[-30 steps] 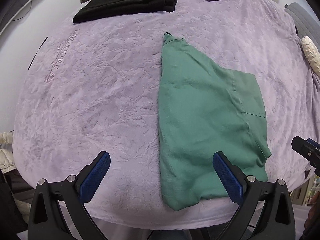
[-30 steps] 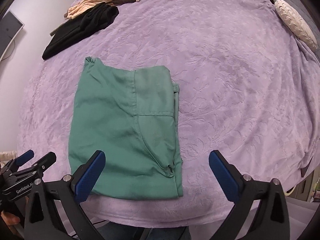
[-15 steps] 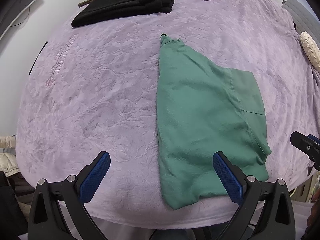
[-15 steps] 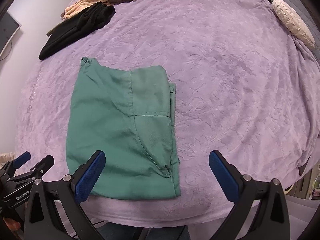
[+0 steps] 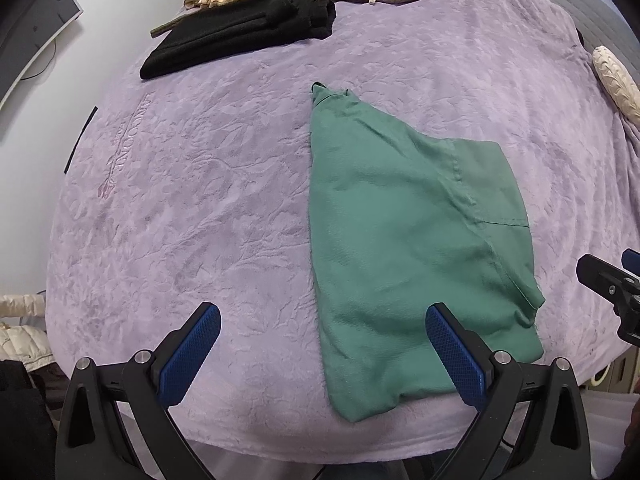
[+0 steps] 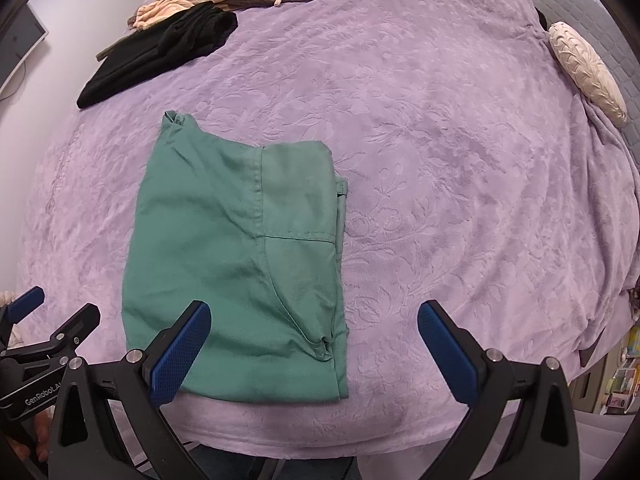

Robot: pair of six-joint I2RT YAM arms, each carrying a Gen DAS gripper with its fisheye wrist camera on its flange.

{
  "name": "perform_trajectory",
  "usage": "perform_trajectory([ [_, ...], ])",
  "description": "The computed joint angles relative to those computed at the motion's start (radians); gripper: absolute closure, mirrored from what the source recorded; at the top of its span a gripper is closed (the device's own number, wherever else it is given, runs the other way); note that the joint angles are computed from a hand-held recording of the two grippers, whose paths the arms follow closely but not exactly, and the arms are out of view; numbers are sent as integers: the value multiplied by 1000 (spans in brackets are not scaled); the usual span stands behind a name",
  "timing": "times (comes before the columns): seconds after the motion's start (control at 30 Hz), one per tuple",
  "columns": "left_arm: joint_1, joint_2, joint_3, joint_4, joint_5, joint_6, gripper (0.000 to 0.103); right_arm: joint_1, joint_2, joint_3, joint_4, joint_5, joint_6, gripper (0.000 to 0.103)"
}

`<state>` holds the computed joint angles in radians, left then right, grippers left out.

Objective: Fold small clothes

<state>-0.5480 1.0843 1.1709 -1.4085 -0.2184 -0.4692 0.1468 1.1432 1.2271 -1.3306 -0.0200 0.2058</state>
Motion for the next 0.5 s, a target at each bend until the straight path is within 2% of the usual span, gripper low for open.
perform_trajectory([
  [0.5,-26,9,7,-6,-13,-19,1,13,-3,2,-1,10,7,0],
])
